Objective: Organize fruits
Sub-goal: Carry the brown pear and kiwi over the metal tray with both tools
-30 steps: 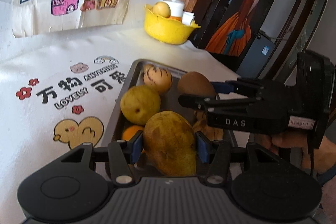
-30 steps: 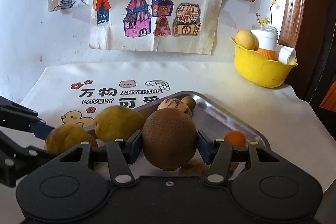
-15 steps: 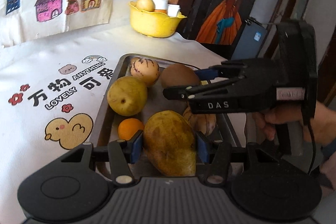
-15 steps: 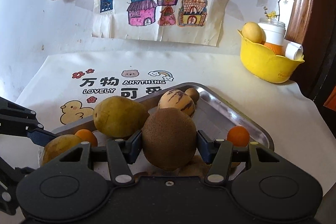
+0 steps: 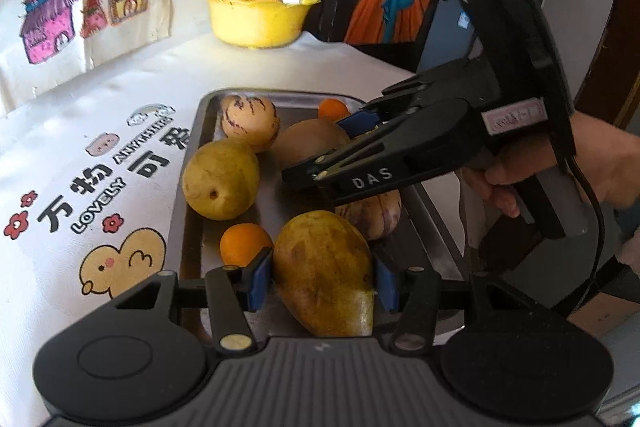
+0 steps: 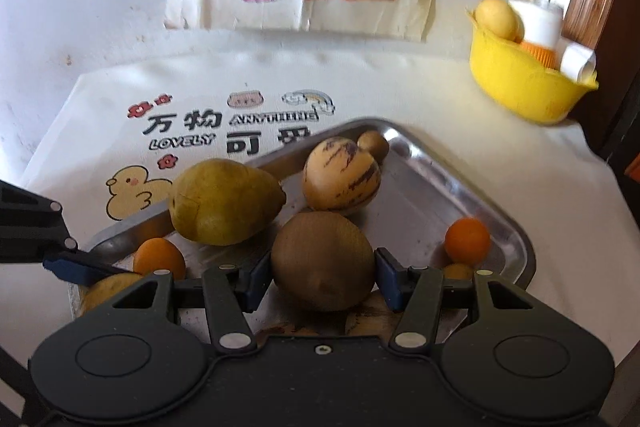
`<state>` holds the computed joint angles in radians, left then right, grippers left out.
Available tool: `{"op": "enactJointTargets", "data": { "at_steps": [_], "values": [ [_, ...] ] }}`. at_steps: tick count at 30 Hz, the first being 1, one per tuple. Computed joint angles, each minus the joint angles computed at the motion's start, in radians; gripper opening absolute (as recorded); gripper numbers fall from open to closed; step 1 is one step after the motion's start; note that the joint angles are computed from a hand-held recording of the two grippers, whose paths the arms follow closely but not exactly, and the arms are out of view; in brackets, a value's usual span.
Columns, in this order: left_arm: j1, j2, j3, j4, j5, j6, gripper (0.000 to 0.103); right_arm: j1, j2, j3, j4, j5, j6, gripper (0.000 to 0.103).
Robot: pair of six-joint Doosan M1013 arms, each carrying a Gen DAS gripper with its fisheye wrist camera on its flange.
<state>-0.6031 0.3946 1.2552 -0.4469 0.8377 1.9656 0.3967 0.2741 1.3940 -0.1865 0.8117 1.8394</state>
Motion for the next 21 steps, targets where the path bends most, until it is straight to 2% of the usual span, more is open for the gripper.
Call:
{"op": "enactJointTargets", "data": {
  "at_steps": [5, 12, 21],
  "values": [
    [0.004, 0.025, -0.049, 0.001, 0.081, -0.023, 0.057, -0.017, 0.014, -0.033, 0.059, 0.049, 0.000, 0.057],
    [0.019, 0.078, -0.129, -0.032, 0.208, -0.101, 0.057, -0.022, 0.015, -0.037, 0.073, 0.057, 0.014, 0.057],
    [0.024, 0.090, -0.146, -0.041, 0.236, -0.130, 0.058, -0.024, 0.020, -0.048, 0.083, 0.075, 0.019, 0.057]
  ]
}}
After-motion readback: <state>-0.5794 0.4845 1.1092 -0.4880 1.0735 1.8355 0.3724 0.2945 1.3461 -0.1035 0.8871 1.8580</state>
